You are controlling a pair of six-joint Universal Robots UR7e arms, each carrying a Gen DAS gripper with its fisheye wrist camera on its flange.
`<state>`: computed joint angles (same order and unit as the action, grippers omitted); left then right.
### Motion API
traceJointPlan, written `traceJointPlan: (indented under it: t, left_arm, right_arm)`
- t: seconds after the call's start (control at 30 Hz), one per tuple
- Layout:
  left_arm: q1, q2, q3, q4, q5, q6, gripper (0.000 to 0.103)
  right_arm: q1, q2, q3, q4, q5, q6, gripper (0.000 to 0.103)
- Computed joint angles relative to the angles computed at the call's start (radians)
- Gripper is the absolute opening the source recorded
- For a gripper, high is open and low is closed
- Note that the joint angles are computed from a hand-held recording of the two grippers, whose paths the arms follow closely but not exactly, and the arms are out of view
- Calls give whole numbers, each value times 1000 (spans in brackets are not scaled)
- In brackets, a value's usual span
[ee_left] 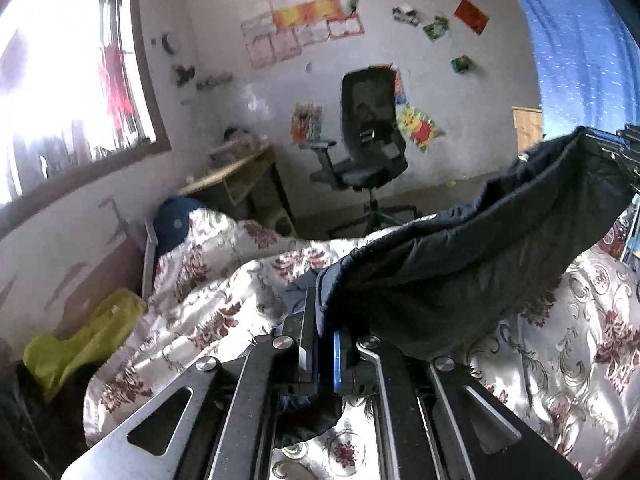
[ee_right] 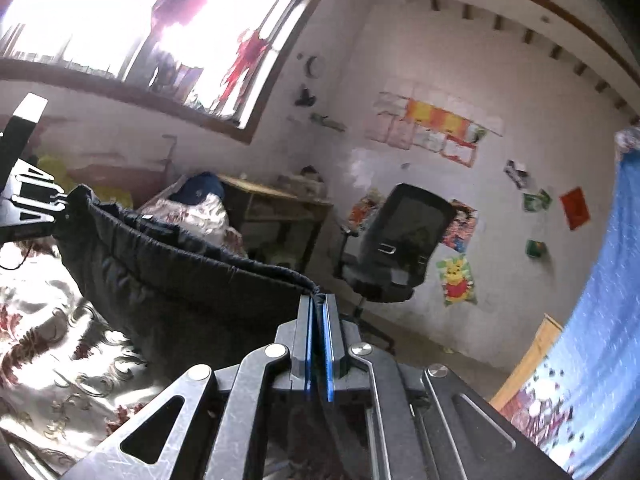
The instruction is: Fold large clothes
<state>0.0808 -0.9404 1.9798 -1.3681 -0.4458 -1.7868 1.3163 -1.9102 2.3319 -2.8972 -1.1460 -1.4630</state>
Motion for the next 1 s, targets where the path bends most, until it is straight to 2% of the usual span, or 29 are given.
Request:
traceJointPlan:
  t: [0.07, 0.2, 0.27, 0.33, 0.43, 0.73, 0.87, 1.0]
  left_arm:
    - [40, -4, -7, -23, 4, 37, 3]
    - [126, -5, -3, -141, 24, 158, 3]
    - [169, 10, -15, -169, 50, 214, 3]
    - [207, 27, -31, -186, 80, 242, 3]
    - [255, 25, -24, -243, 121, 265, 3]
    - [383, 24, 27, -610, 193, 424, 3]
    - [440, 47, 35, -817, 197, 541, 3]
    - [489, 75, 25, -958, 190, 632, 3]
  right_arm:
    - [79, 102, -54, -30, -98, 14, 5]
    - [189, 287, -173, -43, -296, 61, 5]
    - [228, 385, -247, -36, -387, 121, 5]
    - [245, 455, -295, -51, -429, 167, 5]
    - [256, 544, -341, -110, -449, 224, 5]
    - [253, 694, -390, -253, -456, 272, 5]
    - [247, 751, -416, -296, -452, 287, 5]
    - [237, 798, -448, -306, -451, 321, 5]
